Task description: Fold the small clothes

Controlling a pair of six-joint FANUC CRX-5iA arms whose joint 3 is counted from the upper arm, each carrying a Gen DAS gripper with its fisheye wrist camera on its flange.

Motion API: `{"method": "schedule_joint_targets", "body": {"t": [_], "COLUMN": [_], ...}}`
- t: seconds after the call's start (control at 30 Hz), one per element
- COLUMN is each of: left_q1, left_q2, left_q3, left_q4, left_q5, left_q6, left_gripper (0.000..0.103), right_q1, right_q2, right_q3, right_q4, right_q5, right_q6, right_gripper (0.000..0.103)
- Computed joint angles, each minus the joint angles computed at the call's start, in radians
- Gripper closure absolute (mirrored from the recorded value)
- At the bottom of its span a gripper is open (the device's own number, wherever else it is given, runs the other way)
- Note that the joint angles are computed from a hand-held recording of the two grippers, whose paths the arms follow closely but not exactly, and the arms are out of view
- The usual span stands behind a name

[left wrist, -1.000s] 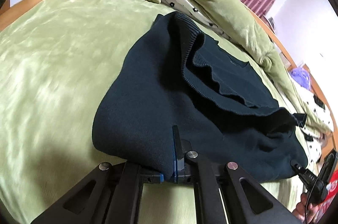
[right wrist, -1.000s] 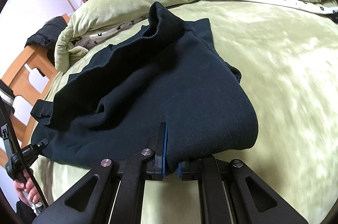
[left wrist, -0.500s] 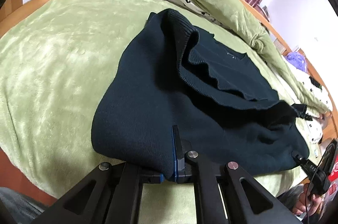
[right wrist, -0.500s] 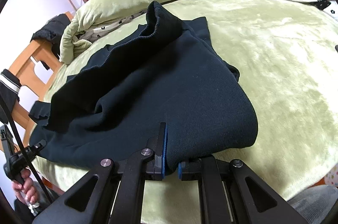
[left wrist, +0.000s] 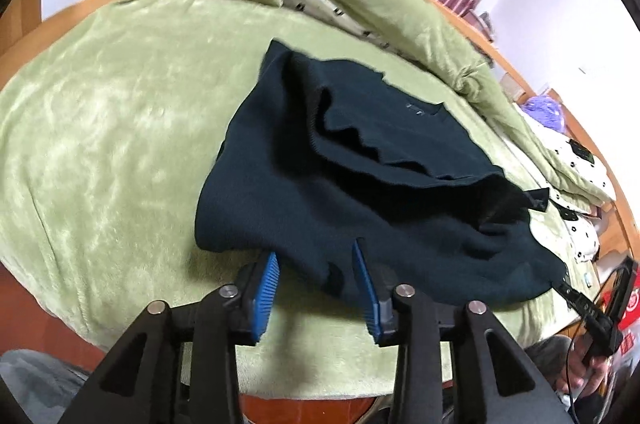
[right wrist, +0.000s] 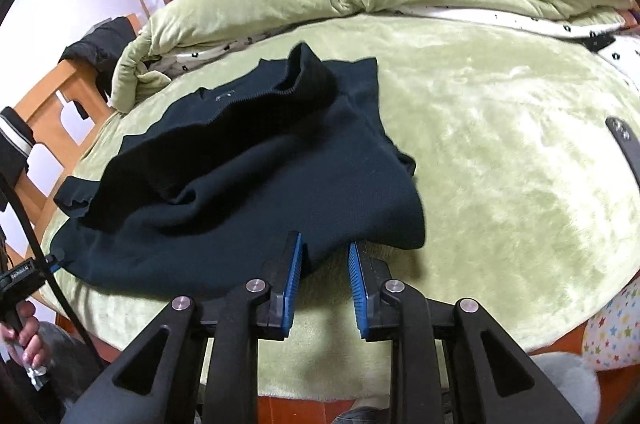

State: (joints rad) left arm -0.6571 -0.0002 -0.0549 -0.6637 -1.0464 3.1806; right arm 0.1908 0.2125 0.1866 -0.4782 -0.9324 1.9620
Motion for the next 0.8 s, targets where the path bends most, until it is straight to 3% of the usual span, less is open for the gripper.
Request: {"method": "schedule_joint_targets", "body": {"t": [0.1,0.2,0.33,0.4,0.53,0.67,0.8], "left_q1": [-0.028,-0.061,-0.107,-0.097,-0.026,0.029,0.115], "left_q2": [-0.017,-0.043,-0.005,-0.001,-0.033,-0.022,0.011], "left_q3": [0.002,-0.004,0.059,0.066,0.031,0.036,0.043], "left_q4": [-0.025,-0.065,-0.132,-0.136,-0.096,-0.082,-0.001], "left_q5": [-0.026,-0.061,-0.221,-0.237,-0.138,-0.065,0.027], "left_q6": [0.006,0.029,0.033,0.011,0.002,-0.031,-0.100], "left_gripper": [0.065,0.057,0.053,0.053,0.053,0.053,0.053], "right_q1": [0.014,0.019,0.000,-0.004,0.010,0.040,0.065], "right_q2": [-0.034,-0.063,-0.052,-0.032,0.028,0.074,0.107], "right_q3": [-0.030,-0.057,-0.029,-0.002,0.076,0.124,0.157], "right_q4": [0.040,0.062,0.040,0.033,0.019,0.024,0.042], "right_q5": [0.054,0.104,0.122,0.118,0.077,0.059,0.047], "right_q6": [0.023,0.044,0.074,0.070,0.065,0.058,0.041], "right_gripper": [0.079,0.069,0.062,0.058,0.057,0.055,0.055]}}
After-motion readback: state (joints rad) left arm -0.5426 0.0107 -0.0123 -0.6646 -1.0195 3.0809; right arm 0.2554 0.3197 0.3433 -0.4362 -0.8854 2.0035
